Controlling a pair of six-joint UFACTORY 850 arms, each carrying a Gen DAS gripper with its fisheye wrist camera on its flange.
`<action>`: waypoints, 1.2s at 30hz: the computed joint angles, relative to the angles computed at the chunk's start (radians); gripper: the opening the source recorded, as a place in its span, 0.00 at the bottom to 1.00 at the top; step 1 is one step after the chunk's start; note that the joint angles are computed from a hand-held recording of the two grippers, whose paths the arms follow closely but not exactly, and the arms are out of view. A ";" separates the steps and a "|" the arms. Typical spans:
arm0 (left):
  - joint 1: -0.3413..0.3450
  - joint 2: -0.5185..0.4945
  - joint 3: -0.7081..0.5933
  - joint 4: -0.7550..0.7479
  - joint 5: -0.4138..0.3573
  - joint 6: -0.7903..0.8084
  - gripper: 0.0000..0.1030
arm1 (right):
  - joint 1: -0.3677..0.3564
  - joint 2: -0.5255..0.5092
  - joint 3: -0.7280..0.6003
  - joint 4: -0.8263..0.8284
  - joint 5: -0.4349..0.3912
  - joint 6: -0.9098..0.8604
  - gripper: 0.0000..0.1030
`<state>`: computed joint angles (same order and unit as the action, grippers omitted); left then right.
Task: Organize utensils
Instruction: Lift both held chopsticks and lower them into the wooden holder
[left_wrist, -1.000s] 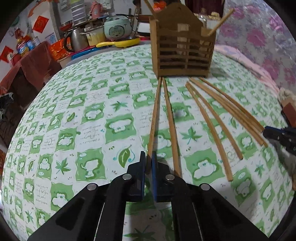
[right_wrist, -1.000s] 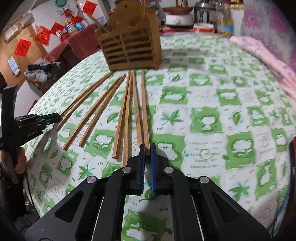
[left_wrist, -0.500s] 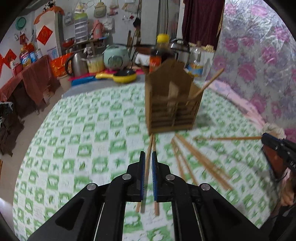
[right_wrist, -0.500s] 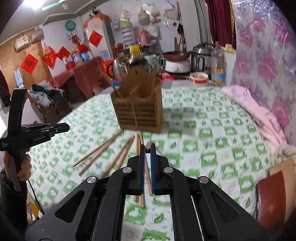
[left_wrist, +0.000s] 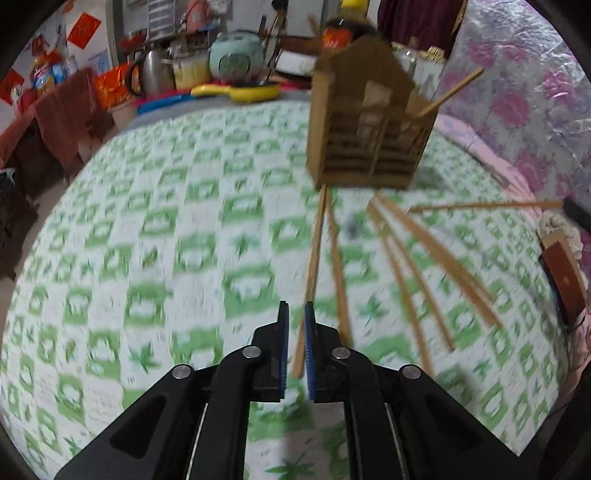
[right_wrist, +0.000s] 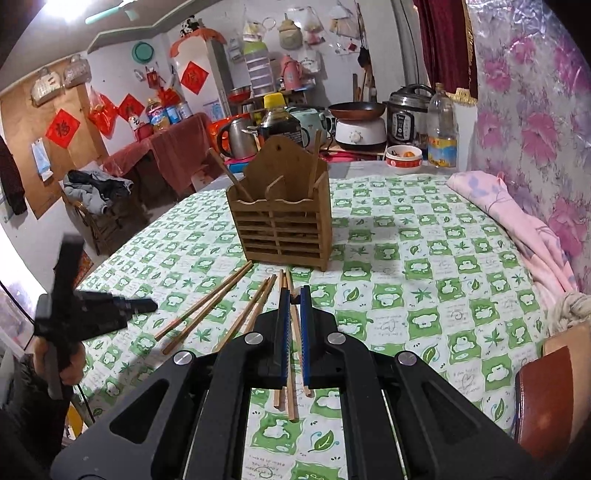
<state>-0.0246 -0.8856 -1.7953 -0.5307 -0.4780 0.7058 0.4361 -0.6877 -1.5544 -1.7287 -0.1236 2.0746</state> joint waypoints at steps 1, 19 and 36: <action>0.001 0.000 0.009 0.004 0.002 0.003 0.24 | 0.001 -0.001 -0.002 0.025 0.001 -0.030 0.06; 0.006 0.054 0.038 -0.124 0.035 0.134 0.08 | 0.004 0.004 -0.003 -0.070 -0.010 0.086 0.06; -0.079 0.076 -0.218 -0.129 0.030 0.097 0.07 | 0.001 -0.007 -0.136 -0.017 -0.039 -0.009 0.06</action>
<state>-0.1038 -0.8100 -2.0132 -0.6599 -0.4477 0.8027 0.4370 -0.6952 -1.6903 -1.7461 -0.1624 2.0658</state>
